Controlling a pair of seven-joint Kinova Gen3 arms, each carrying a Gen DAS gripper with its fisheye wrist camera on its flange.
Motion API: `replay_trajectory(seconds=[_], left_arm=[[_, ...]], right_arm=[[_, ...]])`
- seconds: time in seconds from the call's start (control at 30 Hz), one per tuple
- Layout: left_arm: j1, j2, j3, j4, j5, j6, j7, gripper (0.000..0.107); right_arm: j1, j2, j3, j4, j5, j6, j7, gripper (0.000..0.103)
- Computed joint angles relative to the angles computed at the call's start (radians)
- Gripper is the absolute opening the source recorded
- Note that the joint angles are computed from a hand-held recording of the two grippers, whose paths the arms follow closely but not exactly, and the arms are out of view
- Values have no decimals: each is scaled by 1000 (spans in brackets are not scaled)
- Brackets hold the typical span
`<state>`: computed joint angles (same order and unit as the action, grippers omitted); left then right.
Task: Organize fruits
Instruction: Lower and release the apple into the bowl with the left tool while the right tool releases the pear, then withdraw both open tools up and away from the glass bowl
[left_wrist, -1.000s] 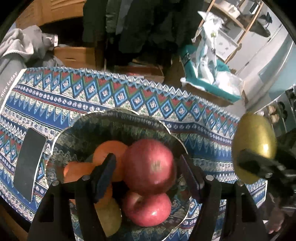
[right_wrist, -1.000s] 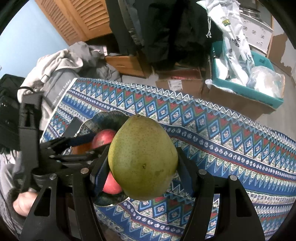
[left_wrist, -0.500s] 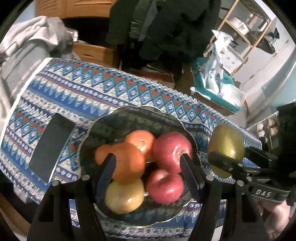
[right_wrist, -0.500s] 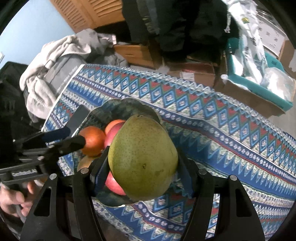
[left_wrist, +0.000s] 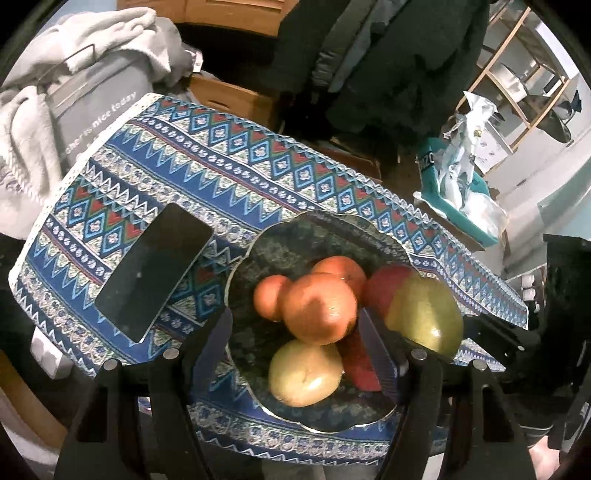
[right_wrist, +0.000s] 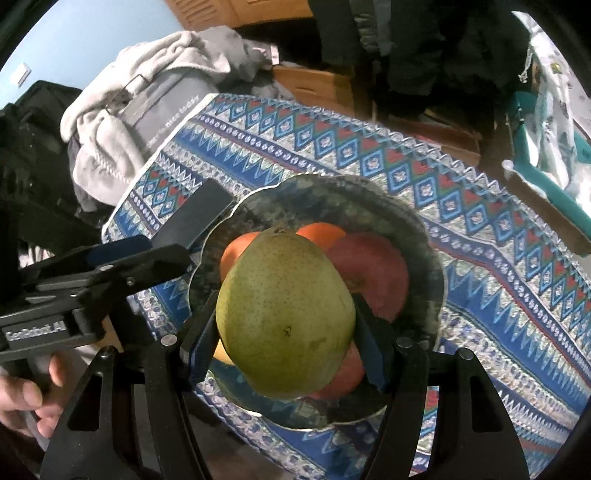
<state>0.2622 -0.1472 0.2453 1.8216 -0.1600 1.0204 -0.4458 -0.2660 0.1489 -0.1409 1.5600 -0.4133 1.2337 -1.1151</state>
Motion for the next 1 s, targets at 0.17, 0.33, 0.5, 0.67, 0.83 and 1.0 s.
replay_trajectory(seconds=[0.17, 0.33, 0.5, 0.67, 0.83, 1.0], left_arm=[[-11, -21, -6, 16, 12, 0, 1, 73], [-14, -22, 3, 12, 11, 0, -1, 73], [-9, -17, 13, -3, 1, 14, 1, 73], [0, -19, 33, -22, -30, 38, 22, 73], [13, -9, 39, -42, -39, 45, 18, 75], [36, 3, 50, -66, -64, 67, 21, 75]], right_arm=[[-6, 2, -5, 12, -22, -29, -5, 70], [-9, -10, -8, 14, -25, -45, -1, 70], [-12, -22, -6, 16, -19, -46, 7, 70], [4, -38, 6, 12, -23, -35, 25, 70], [17, -49, 15, 18, -26, -32, 37, 70], [28, -64, 24, 21, -21, -33, 38, 70]])
